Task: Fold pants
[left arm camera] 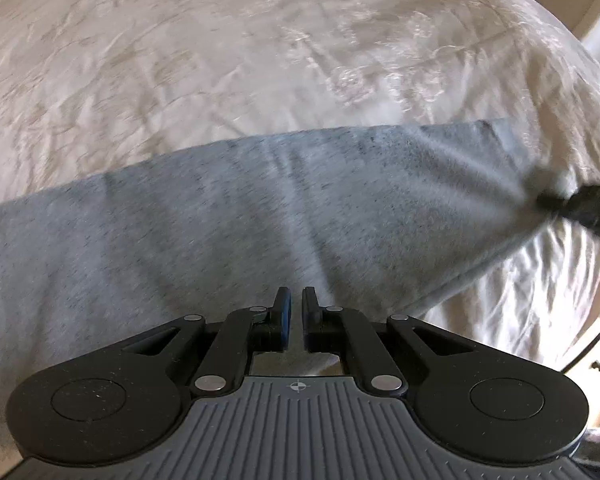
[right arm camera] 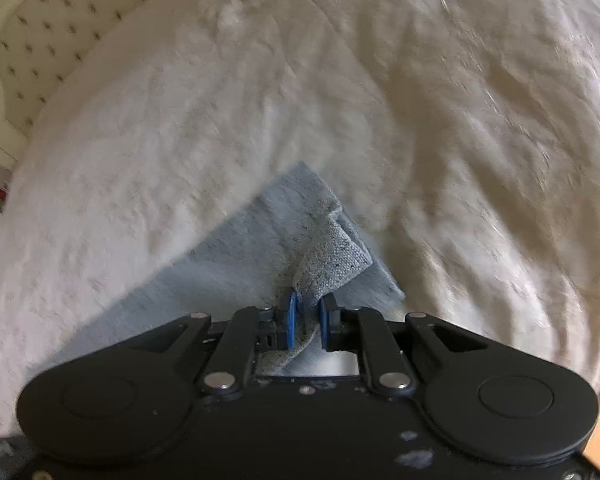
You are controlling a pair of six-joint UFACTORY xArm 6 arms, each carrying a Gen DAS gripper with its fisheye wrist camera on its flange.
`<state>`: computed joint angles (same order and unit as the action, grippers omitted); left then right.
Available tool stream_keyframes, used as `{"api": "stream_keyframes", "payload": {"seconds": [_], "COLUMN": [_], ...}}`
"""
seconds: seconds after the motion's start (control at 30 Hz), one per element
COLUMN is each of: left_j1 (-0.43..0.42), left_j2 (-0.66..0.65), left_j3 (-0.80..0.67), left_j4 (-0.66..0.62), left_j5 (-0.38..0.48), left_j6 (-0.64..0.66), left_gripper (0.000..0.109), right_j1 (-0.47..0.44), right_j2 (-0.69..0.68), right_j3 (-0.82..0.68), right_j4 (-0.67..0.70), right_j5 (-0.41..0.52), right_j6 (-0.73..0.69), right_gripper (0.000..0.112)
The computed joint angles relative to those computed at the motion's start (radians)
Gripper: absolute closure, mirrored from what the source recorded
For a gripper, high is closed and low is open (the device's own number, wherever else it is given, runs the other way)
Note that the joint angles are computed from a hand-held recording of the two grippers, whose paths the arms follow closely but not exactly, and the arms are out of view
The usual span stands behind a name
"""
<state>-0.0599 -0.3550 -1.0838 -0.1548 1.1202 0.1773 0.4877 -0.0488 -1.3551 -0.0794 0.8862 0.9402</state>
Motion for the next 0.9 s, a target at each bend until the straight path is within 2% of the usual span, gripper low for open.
{"api": "stream_keyframes", "payload": {"seconds": [0.1, 0.2, 0.27, 0.47, 0.57, 0.63, 0.77, 0.8, 0.87, 0.9], "left_j1": [-0.032, -0.056, -0.064, -0.065, -0.064, -0.066, -0.068, -0.066, -0.065, -0.062], "left_j2": [0.037, 0.066, 0.083, 0.119, 0.127, 0.132, 0.14, 0.145, 0.164, 0.168], "left_j3": [-0.023, -0.033, -0.033, -0.021, -0.031, -0.038, -0.046, -0.051, -0.073, -0.077], "left_j4": [0.004, 0.006, 0.009, 0.041, 0.041, 0.045, 0.049, 0.049, 0.052, 0.052], "left_j5": [-0.015, -0.023, -0.012, 0.037, 0.046, 0.05, 0.056, 0.059, 0.07, 0.075], "left_j6": [0.001, -0.008, -0.024, -0.082, -0.095, -0.109, -0.144, -0.148, -0.161, -0.162], "left_gripper": [0.103, 0.103, 0.103, 0.103, 0.103, 0.103, 0.103, 0.103, 0.103, 0.103], "right_j1": [-0.016, -0.027, -0.029, -0.058, -0.096, -0.127, -0.163, -0.167, -0.184, -0.192], "right_j2": [0.006, -0.02, -0.036, -0.026, 0.023, 0.09, 0.181, 0.195, 0.226, 0.245], "right_j3": [0.03, 0.049, 0.043, 0.01, -0.014, -0.065, -0.13, -0.133, -0.15, -0.161], "right_j4": [0.064, 0.091, 0.072, -0.004, 0.128, 0.248, 0.392, 0.43, 0.526, 0.581], "right_j5": [0.022, -0.029, -0.042, -0.063, -0.076, -0.053, 0.017, 0.015, 0.022, 0.022], "right_j6": [-0.007, -0.058, -0.113, -0.245, -0.368, -0.478, -0.622, -0.65, -0.711, -0.743], "right_gripper": [0.098, 0.086, 0.064, 0.049, 0.046, 0.046, 0.044, 0.04, 0.015, 0.009]}}
